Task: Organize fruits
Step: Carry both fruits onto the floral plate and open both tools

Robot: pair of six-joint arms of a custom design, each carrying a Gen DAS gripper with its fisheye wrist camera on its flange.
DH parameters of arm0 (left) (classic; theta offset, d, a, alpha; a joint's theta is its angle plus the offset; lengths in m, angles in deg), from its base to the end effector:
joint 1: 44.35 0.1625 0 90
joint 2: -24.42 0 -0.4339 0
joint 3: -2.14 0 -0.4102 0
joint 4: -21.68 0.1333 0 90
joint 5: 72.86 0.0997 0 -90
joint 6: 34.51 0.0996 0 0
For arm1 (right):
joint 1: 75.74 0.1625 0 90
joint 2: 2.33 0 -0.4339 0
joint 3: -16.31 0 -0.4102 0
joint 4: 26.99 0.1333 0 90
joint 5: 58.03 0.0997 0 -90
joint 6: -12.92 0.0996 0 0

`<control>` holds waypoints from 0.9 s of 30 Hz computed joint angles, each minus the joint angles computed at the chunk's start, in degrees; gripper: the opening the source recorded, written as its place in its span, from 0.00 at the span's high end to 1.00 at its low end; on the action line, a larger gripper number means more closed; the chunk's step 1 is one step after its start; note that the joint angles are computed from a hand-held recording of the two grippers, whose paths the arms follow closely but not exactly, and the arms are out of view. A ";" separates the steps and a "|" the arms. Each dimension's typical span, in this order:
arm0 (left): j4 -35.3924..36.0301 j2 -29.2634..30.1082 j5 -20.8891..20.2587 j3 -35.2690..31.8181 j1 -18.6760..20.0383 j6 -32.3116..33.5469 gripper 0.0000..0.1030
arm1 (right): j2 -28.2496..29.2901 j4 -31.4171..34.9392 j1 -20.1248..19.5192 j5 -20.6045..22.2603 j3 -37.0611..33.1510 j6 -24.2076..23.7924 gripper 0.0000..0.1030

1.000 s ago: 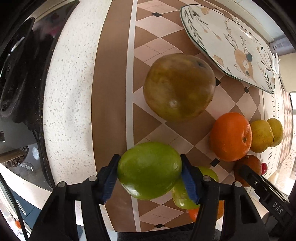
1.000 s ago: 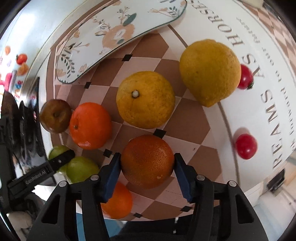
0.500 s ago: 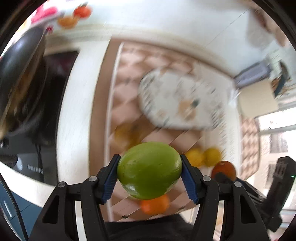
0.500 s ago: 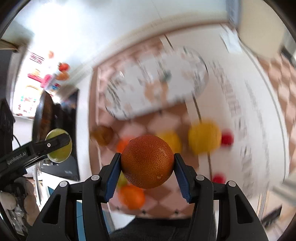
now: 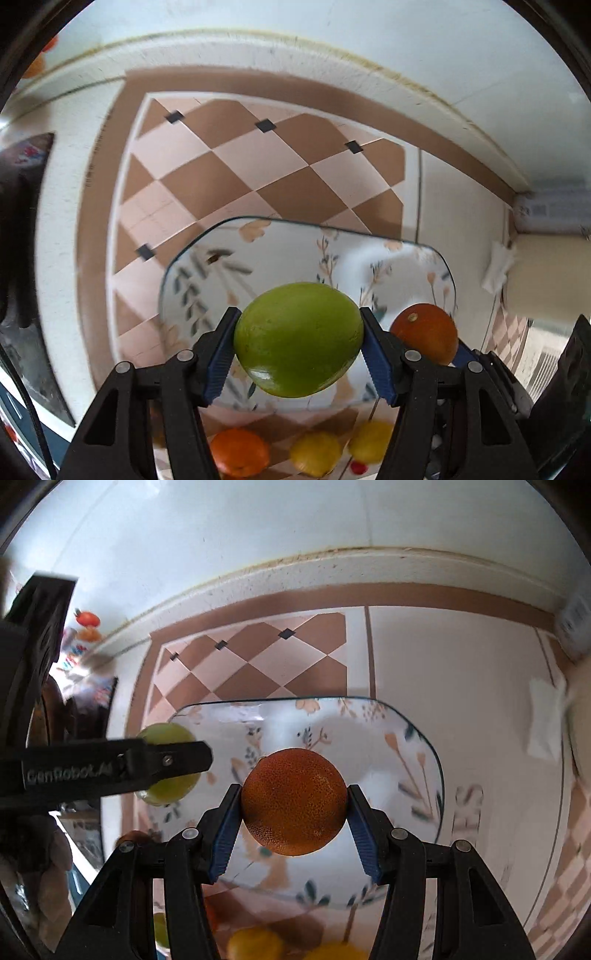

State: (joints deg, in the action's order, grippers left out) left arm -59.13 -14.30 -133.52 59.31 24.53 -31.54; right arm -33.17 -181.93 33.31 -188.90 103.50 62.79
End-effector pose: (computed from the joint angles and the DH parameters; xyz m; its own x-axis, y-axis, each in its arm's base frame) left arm -0.1096 -0.7892 0.1809 -0.7137 0.5683 -0.4095 0.3567 0.7980 0.4858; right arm 0.2960 -0.6486 -0.0161 -0.7280 0.6151 0.3028 0.3629 0.7205 -0.5910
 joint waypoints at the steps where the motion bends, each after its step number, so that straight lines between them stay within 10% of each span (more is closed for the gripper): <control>1: -0.10 0.59 0.31 -0.25 0.08 -0.43 0.41 | 0.16 -0.11 -0.54 0.45 -0.19 -1.07 0.43; 10: 0.48 2.84 3.98 -0.57 0.46 -2.95 0.40 | 1.48 -0.53 -3.23 3.11 -1.68 -6.27 0.42; 13: -1.33 2.51 4.00 -0.39 0.52 -1.46 0.17 | 1.58 0.15 -3.19 2.72 -2.02 -5.93 0.28; 16: -4.09 1.16 4.72 1.10 -0.11 1.20 0.15 | 0.95 0.32 -2.63 1.53 -1.34 -4.70 0.21; 27: -20.75 -11.12 11.65 17.04 -1.75 9.47 0.15 | -1.12 17.93 3.35 -6.53 -1.31 11.56 0.10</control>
State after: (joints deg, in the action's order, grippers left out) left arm -79.89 -25.42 -121.86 76.35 22.79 -22.07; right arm -34.29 -164.00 36.66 -195.43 102.20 74.35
